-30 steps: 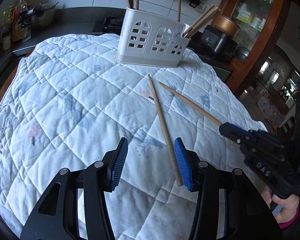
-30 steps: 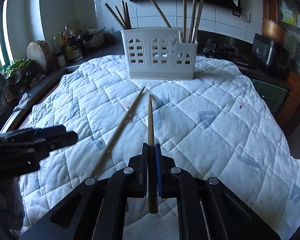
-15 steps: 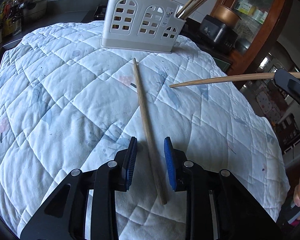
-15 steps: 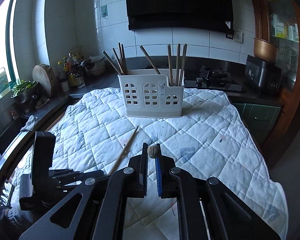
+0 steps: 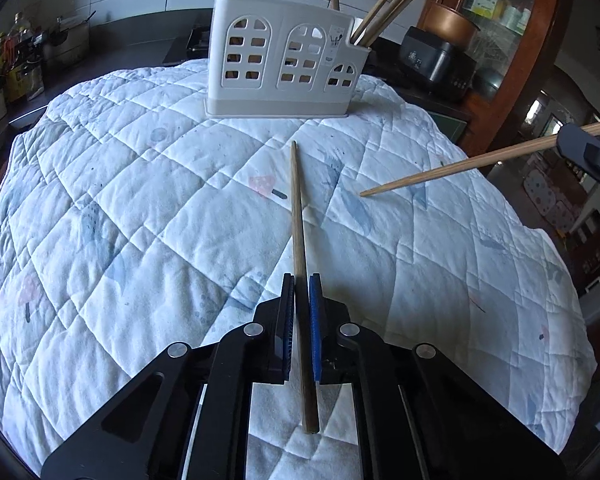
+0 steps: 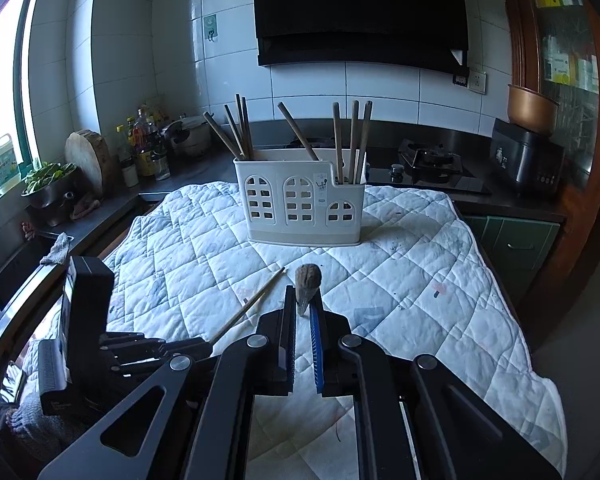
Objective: Organize utensils
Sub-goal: 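Close the right tool on a remaining chopstick while the left tool grasps the last one, then lift the left tool's chopstick into the holder while the right tool inserts its own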
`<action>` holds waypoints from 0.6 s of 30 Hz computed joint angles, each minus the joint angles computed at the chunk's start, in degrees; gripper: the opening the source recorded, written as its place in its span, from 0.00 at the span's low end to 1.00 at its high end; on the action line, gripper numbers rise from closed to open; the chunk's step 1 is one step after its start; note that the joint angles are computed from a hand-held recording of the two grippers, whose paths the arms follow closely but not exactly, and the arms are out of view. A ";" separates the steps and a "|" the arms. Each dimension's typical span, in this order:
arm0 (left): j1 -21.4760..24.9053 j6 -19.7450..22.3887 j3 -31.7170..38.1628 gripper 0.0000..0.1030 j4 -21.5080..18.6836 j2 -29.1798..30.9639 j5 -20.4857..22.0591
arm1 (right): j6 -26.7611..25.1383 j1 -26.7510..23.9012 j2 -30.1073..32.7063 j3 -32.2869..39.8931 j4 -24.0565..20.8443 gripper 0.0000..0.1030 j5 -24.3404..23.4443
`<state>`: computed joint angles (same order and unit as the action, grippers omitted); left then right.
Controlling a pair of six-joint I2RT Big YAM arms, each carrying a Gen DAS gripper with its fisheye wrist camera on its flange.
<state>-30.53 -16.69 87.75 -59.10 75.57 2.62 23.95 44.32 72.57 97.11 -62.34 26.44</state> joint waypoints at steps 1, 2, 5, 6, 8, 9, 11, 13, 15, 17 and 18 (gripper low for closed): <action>0.37 0.29 0.11 0.06 0.25 -0.44 0.12 | -0.11 -0.08 0.02 0.11 0.03 0.07 -0.01; 0.65 0.56 0.28 0.06 0.46 -0.82 0.17 | -0.21 -0.18 0.04 0.23 0.14 0.07 -0.09; 1.72 1.01 1.04 0.05 1.42 -1.72 0.70 | -0.64 -0.43 0.21 0.79 0.39 0.07 -0.55; 2.13 1.01 1.31 0.05 1.87 -1.95 1.03 | -0.78 -0.46 0.34 1.05 0.46 0.07 -0.69; 2.73 1.24 1.73 0.05 2.99 -2.29 1.36 | -1.28 -0.66 0.78 1.92 0.43 0.07 -1.15; 2.96 1.32 1.92 0.05 3.52 -2.44 1.52 | -1.65 -0.78 1.09 2.48 0.31 0.07 -1.34; 3.53 1.63 2.64 0.05 4.22 -2.41 2.14 | -2.09 -1.26 1.75 3.81 -0.06 0.07 -2.41; 4.24 1.61 3.48 0.05 4.44 -2.11 3.25 | -2.83 -2.05 2.64 5.51 -0.74 0.07 -3.74; 5.14 1.77 4.86 0.05 4.02 -1.35 4.55 | -3.75 -3.08 3.73 7.64 -1.74 0.07 -5.24; 5.89 2.43 6.58 0.05 3.32 -0.53 5.45 | -5.10 -4.18 5.04 10.48 -2.99 0.07 -6.56; 6.25 2.97 7.51 0.05 3.01 -0.12 6.08 | -6.26 -4.78 5.61 11.79 -3.12 0.07 -7.08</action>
